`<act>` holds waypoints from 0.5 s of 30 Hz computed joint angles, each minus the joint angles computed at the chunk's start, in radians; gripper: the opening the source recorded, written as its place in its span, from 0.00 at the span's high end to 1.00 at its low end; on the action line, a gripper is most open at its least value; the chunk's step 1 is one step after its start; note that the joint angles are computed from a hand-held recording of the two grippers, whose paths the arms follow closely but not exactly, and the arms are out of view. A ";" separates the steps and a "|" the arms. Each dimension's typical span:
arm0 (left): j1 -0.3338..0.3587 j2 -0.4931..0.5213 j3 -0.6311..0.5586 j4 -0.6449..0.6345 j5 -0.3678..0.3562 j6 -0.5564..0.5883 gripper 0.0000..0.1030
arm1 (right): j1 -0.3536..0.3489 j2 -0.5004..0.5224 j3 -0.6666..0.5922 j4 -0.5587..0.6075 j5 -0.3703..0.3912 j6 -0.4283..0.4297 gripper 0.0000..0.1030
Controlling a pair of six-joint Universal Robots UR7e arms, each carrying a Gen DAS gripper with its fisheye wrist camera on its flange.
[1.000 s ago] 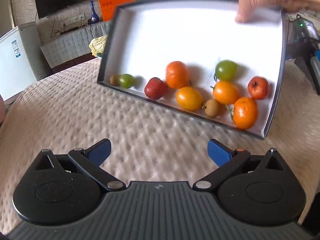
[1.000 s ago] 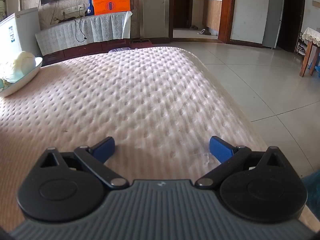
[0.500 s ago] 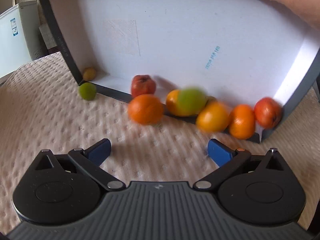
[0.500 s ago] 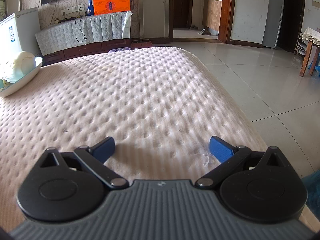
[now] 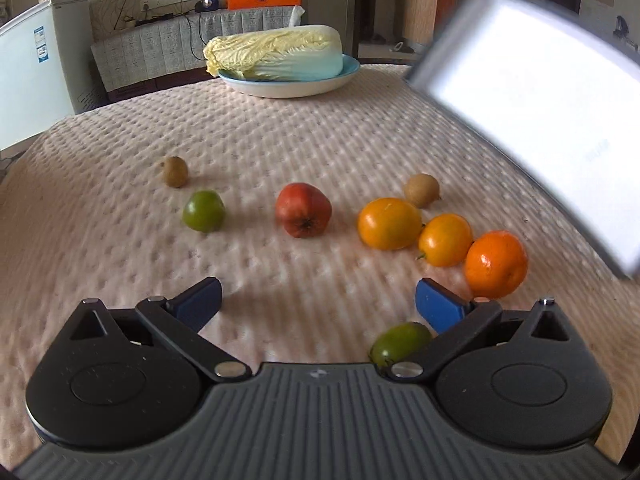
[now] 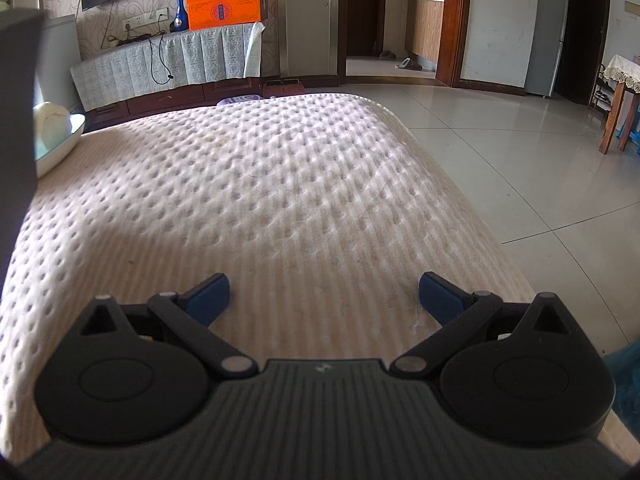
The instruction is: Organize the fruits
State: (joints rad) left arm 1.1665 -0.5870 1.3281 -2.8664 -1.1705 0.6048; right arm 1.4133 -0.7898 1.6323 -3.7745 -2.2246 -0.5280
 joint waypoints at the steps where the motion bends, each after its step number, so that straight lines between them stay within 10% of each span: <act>1: 0.000 -0.005 0.009 -0.023 -0.007 0.015 0.00 | -0.001 0.000 0.000 0.000 0.001 0.000 0.00; 15: 0.020 -0.168 0.155 0.017 -0.204 -0.156 0.00 | -0.002 -0.003 0.004 -0.004 -0.002 0.000 0.00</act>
